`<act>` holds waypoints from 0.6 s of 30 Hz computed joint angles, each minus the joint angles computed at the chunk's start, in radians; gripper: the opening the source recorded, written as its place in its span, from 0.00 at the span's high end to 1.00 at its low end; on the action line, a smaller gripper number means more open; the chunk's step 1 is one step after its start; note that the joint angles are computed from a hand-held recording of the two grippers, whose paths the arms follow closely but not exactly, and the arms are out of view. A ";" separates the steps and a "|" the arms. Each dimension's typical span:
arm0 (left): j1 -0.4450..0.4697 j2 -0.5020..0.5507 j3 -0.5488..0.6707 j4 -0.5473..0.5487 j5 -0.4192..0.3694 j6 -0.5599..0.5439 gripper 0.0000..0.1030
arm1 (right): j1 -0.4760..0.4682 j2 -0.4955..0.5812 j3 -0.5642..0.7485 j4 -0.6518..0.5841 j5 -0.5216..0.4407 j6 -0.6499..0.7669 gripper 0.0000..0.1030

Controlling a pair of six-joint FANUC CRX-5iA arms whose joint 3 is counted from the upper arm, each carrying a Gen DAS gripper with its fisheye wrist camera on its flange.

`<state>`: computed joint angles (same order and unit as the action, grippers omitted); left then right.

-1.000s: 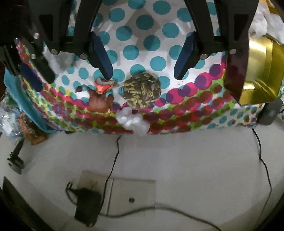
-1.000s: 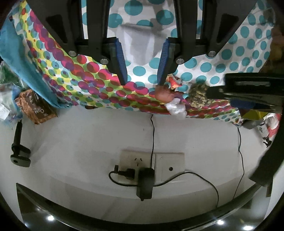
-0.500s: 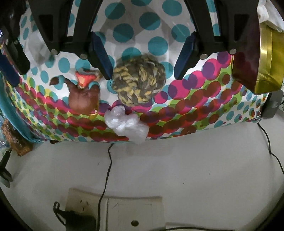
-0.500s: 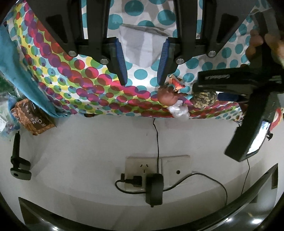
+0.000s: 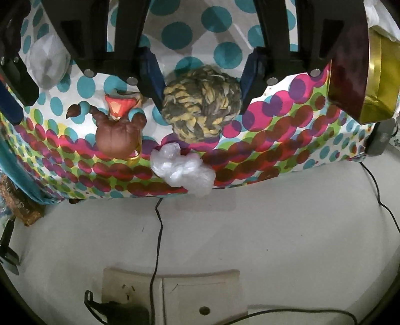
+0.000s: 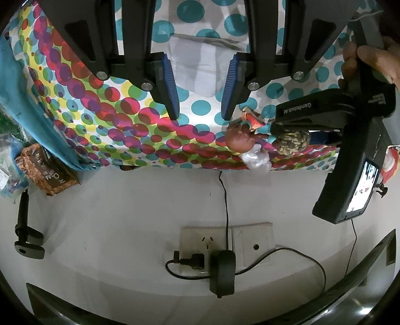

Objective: Organize objects
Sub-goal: 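Grasp the braided rope ball with the left tool and lift it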

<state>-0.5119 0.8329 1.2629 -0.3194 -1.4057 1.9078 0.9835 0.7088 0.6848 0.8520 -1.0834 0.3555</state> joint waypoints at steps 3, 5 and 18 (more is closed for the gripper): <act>0.000 -0.005 -0.010 0.004 0.008 0.005 0.46 | 0.000 0.002 0.003 -0.002 -0.003 0.000 0.68; -0.001 -0.003 -0.002 0.001 -0.001 0.016 0.47 | -0.001 0.002 0.005 -0.004 -0.003 0.001 0.68; -0.042 -0.137 -0.158 -0.058 0.038 0.134 0.47 | -0.001 0.010 0.019 -0.012 -0.011 0.006 0.69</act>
<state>-0.5536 0.6960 1.1054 -0.3777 -1.3673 2.0416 0.9822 0.7185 0.7034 0.8399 -1.0945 0.3610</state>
